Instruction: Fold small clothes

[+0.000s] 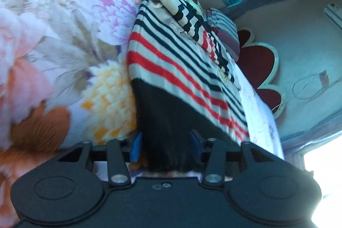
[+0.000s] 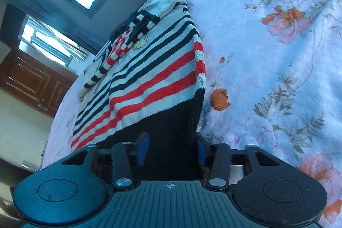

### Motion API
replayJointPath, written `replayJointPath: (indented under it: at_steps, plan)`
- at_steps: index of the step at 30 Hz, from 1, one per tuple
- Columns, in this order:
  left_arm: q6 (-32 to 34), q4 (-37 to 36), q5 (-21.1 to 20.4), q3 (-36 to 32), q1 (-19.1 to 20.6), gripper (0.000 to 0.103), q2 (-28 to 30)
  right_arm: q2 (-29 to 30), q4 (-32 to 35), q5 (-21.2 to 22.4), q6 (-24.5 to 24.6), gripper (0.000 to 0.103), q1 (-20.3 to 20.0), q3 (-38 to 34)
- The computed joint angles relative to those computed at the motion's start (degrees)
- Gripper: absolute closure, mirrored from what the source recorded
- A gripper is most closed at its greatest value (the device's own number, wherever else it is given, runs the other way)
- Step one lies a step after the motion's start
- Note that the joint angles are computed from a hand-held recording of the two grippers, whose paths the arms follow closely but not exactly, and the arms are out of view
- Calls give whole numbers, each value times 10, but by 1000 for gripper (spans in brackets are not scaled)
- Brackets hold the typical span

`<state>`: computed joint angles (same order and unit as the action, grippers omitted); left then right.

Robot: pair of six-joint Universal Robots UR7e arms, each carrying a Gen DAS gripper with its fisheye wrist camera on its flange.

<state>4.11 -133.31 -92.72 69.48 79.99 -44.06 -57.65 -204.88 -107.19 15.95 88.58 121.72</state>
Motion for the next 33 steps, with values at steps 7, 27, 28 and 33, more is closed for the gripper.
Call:
replayJointPath:
  at_steps: [7,27,28,33]
  plan:
    - [27,-110,30,50,-19,98,-18,-11,-45,0,-26,99,11,5]
    - [21,-156,9,28,-15,98,-7,-19,-37,-11,-57,99,29,-34]
    - [18,-152,4,15,-17,98,-1,-22,-27,-14,-58,99,32,-41]
    - [23,-134,-14,-85,-38,98,50,-34,11,-3,-89,99,37,-95]
